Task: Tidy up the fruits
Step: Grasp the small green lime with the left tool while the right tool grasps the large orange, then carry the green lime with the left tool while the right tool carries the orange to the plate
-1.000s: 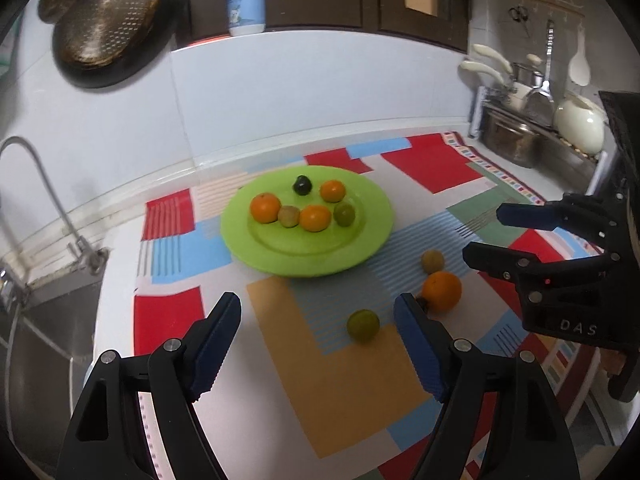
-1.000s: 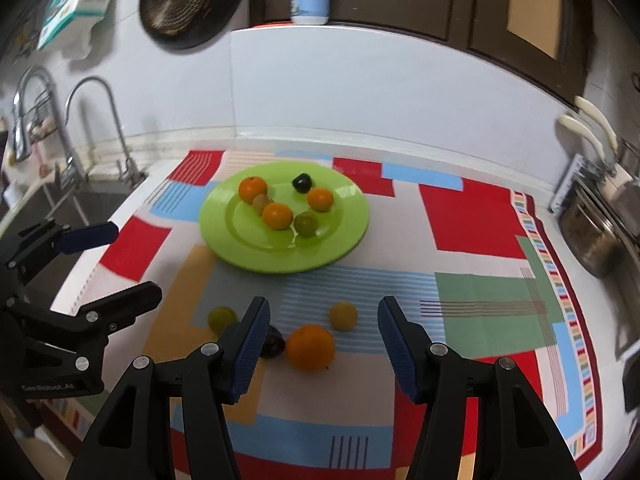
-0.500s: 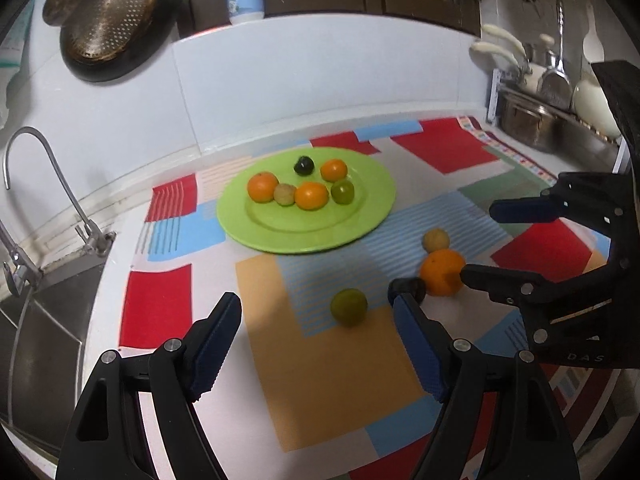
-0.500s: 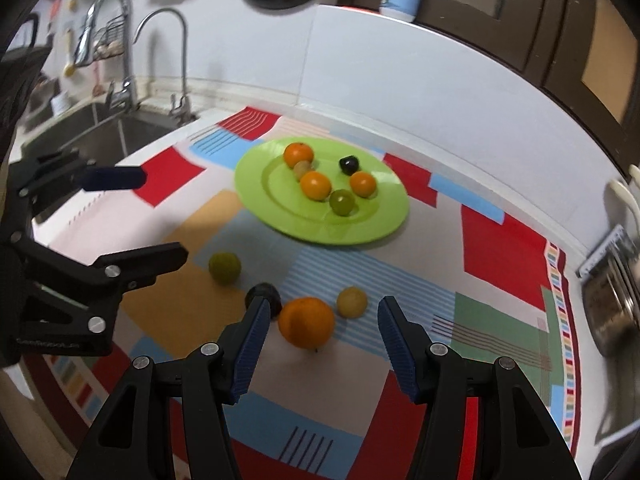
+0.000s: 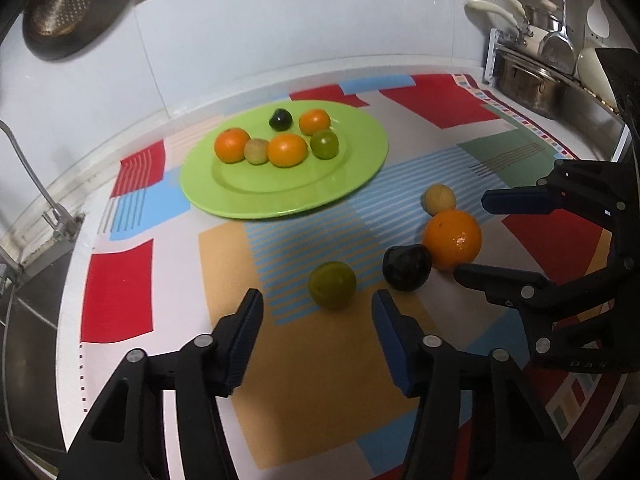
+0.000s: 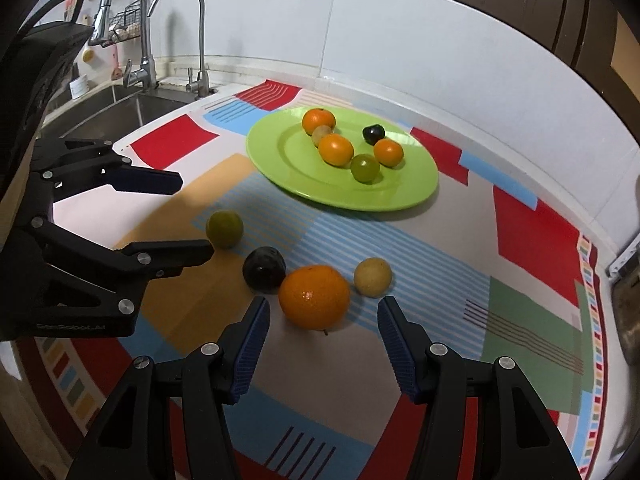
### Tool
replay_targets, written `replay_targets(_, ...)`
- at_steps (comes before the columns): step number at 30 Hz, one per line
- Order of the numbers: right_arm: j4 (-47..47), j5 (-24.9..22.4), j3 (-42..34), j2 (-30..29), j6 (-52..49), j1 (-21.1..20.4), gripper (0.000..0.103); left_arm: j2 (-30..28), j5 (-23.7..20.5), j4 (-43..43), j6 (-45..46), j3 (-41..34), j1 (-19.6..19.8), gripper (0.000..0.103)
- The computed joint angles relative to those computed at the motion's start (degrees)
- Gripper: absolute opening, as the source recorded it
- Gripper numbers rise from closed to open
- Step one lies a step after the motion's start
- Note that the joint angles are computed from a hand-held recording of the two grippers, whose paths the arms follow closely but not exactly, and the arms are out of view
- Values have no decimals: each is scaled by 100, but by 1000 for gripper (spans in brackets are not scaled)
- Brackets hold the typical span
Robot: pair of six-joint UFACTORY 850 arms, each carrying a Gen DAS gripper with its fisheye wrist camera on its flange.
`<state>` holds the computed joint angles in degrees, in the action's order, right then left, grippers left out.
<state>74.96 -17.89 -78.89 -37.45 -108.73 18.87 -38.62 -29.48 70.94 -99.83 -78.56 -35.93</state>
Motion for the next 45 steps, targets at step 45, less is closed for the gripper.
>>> replay_targets(45,-199,-517,-256,31,1339,-104,42,310,353,153,-540,34,128,28)
